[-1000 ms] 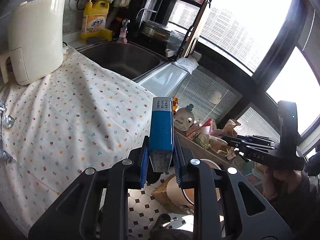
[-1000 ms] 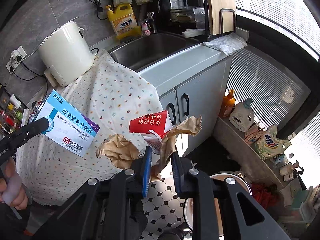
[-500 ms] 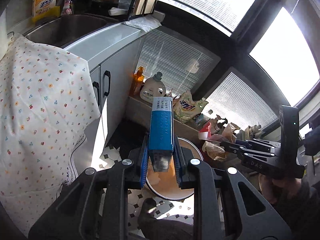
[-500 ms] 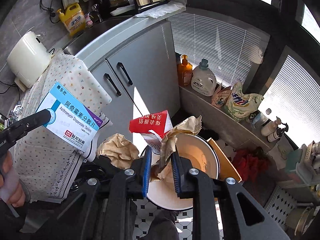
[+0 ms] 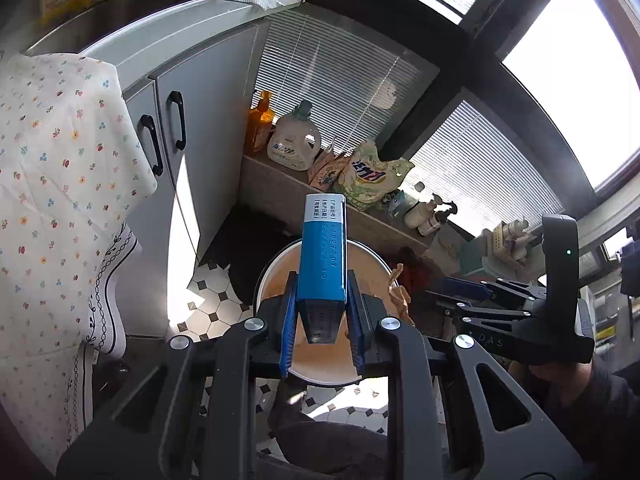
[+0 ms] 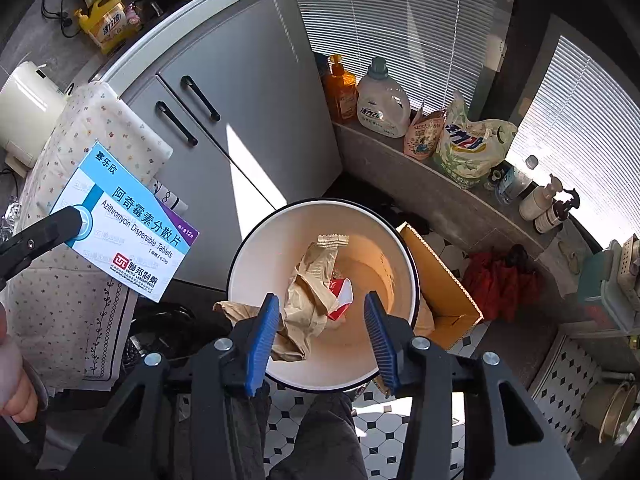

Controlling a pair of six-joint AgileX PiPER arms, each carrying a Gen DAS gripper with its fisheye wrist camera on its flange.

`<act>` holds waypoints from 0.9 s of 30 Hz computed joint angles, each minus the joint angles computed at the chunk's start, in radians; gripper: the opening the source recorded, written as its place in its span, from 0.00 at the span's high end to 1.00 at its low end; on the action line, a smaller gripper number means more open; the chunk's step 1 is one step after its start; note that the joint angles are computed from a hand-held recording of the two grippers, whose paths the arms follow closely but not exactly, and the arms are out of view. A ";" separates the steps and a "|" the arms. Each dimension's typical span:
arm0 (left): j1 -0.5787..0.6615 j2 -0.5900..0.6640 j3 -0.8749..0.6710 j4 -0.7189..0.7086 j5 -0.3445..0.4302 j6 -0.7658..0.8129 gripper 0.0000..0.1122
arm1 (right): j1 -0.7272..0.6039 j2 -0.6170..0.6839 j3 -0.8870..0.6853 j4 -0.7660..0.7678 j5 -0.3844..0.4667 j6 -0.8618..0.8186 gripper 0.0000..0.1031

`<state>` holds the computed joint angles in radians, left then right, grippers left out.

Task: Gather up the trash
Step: 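Carry the medicine box and paper over the white bucket with both grippers, then open both grippers to drop the box and paper into the bucket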

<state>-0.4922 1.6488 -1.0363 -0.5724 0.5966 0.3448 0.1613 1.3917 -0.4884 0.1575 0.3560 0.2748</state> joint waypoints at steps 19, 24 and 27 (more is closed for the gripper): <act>-0.112 0.135 -0.100 -0.053 0.038 0.025 0.80 | -0.198 -0.256 0.070 0.054 0.167 -0.098 0.56; -0.127 0.155 -0.132 -0.110 0.045 0.068 0.47 | -0.233 -0.307 0.072 0.041 0.210 -0.085 0.55; -0.122 0.153 -0.146 -0.092 0.052 0.054 0.40 | -0.233 -0.315 0.065 0.042 0.218 -0.077 0.54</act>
<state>-0.6146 1.8017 -1.1827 -0.6642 0.6481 0.3983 -0.0715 1.0766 -0.4235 0.1995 0.5743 0.1982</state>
